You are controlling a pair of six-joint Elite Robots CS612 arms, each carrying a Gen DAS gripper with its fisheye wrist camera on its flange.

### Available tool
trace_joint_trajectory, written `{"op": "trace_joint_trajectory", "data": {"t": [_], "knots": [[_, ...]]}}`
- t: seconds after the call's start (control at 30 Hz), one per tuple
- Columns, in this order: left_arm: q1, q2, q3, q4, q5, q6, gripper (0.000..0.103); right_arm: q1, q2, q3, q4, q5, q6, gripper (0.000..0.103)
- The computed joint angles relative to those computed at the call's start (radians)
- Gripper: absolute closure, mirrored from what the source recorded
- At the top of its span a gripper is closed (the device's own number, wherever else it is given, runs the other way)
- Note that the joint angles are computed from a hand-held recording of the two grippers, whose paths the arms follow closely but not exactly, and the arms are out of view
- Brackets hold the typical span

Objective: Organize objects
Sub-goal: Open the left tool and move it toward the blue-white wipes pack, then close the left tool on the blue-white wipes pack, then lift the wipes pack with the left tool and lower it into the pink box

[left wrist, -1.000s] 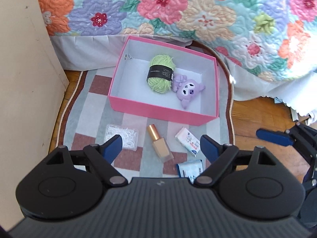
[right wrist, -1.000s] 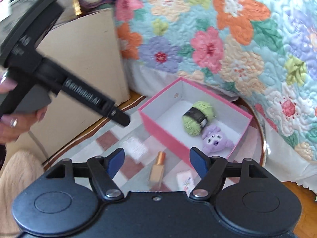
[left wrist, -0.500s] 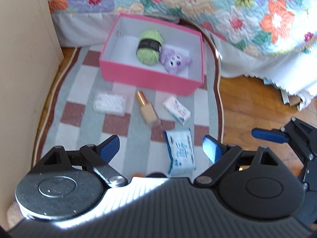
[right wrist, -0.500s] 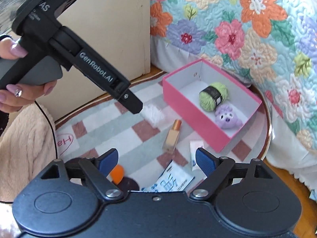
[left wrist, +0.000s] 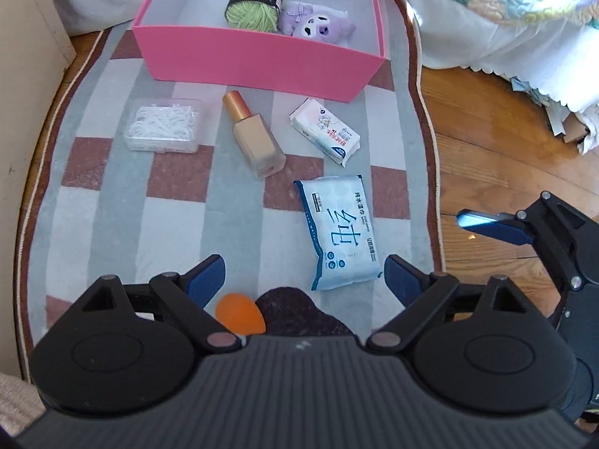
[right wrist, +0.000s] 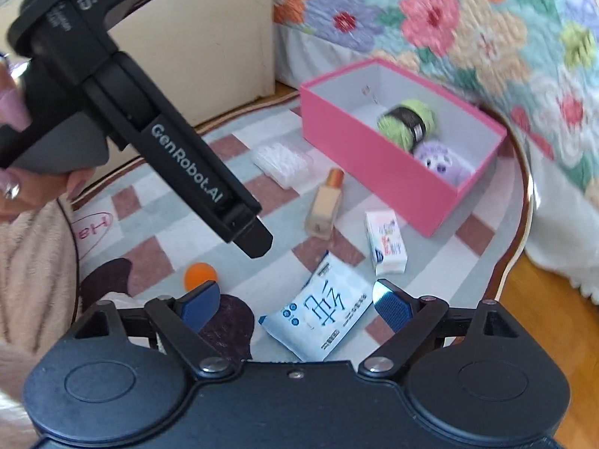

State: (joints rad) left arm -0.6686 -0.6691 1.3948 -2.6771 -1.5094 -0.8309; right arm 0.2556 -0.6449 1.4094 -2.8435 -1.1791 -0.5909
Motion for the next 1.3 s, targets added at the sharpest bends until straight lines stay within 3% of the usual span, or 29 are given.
{"op": "trace_joint_trajectory", "data": {"t": [0.37,0.47,0.53,0.73,0.8,0.93,1.3], "knots": [[-0.002,0.109,-0.058,-0.108,0.005,0.011,0.015,0.016,0.118,-0.041,-0.08,-0.064,0.196,0.012],[0.005,0.136,-0.074,-0.123,-0.04,-0.019,0.023,0.021,0.141,-0.053,-0.096,-0.092,0.263,0.012],[0.002,0.151,-0.084,-0.129,-0.035,-0.017,0.037,0.02,0.153,-0.058,-0.107,-0.09,0.31,0.012],[0.008,0.193,-0.102,-0.18,-0.082,-0.056,0.063,0.028,0.172,-0.069,-0.107,-0.093,0.454,0.012],[0.012,0.203,-0.092,-0.252,-0.124,-0.08,0.074,0.03,0.171,-0.06,-0.132,-0.094,0.448,0.019],[0.007,0.195,-0.083,-0.258,-0.136,-0.08,0.077,0.031,0.16,-0.041,-0.163,-0.107,0.42,0.036],[-0.002,0.135,-0.003,-0.335,-0.11,-0.081,0.077,0.02,0.113,-0.001,-0.165,-0.048,0.409,0.038]]}}
